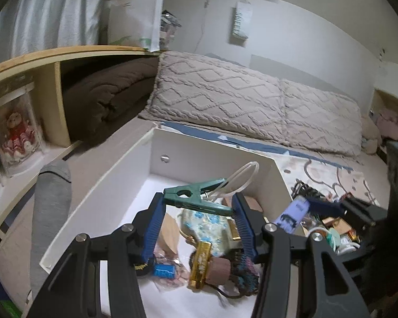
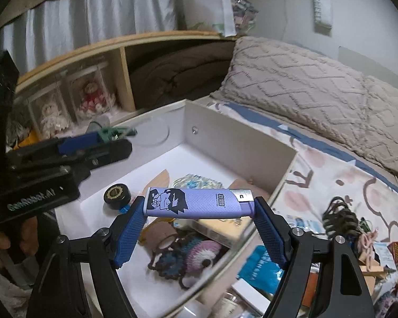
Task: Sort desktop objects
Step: 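Carry the clothespin with the left gripper while the right gripper carries the lighter into the shoebox, then open the right gripper to drop the purple lighter into the shoebox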
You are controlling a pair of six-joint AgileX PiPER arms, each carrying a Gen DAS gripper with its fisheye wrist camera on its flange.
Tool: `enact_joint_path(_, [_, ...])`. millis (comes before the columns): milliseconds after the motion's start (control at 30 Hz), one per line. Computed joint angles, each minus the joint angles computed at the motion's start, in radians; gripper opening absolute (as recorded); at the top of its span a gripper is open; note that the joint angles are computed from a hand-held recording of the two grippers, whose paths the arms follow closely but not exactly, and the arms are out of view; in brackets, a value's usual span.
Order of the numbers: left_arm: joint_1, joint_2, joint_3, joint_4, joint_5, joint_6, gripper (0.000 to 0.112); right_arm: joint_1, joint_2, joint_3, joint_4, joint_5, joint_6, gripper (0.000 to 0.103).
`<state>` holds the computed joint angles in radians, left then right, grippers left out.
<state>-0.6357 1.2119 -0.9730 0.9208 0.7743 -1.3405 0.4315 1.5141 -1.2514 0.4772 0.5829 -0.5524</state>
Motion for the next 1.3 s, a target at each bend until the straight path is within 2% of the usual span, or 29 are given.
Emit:
enact_joint_path(200, [0.061,0.009,0.020,-0.050,-0.046,0.049,0.051,0.077,0.086,-0.105,-0.153,0.082,0.148,0.080])
enact_joint_path(300, [0.090,0.003,0.034,-0.075,-0.076,0.066,0.051,0.120,0.105,-0.122,-0.238,0.087,0.192,0.080])
enact_joint_path(433, [0.099,-0.003,0.045,-0.083,-0.089,0.062,0.051,0.138,0.120,-0.138,-0.275,0.091,0.224,0.080])
enact_joint_path(633, [0.087,0.017,0.035,-0.084,-0.082,0.063,0.051,0.125,0.102,-0.131,-0.238,0.085,0.196,0.080])
enact_joint_path(900, [0.063,0.060,0.009,-0.083,-0.053,0.057,0.051,0.049,-0.014,-0.016,-0.075,0.073,0.065,0.080])
enact_joint_path(1033, [0.053,0.069,-0.003,-0.085,-0.049,0.050,0.051,-0.028,-0.094,0.054,0.048,0.091,-0.068,0.080])
enact_joint_path(1167, [0.037,0.097,-0.029,-0.086,-0.021,0.043,0.051,-0.135,-0.199,0.143,0.174,0.135,-0.229,0.080])
enact_joint_path(1300, [0.008,0.124,-0.051,-0.068,0.004,0.010,0.051,-0.289,-0.309,0.260,0.319,0.218,-0.424,0.080])
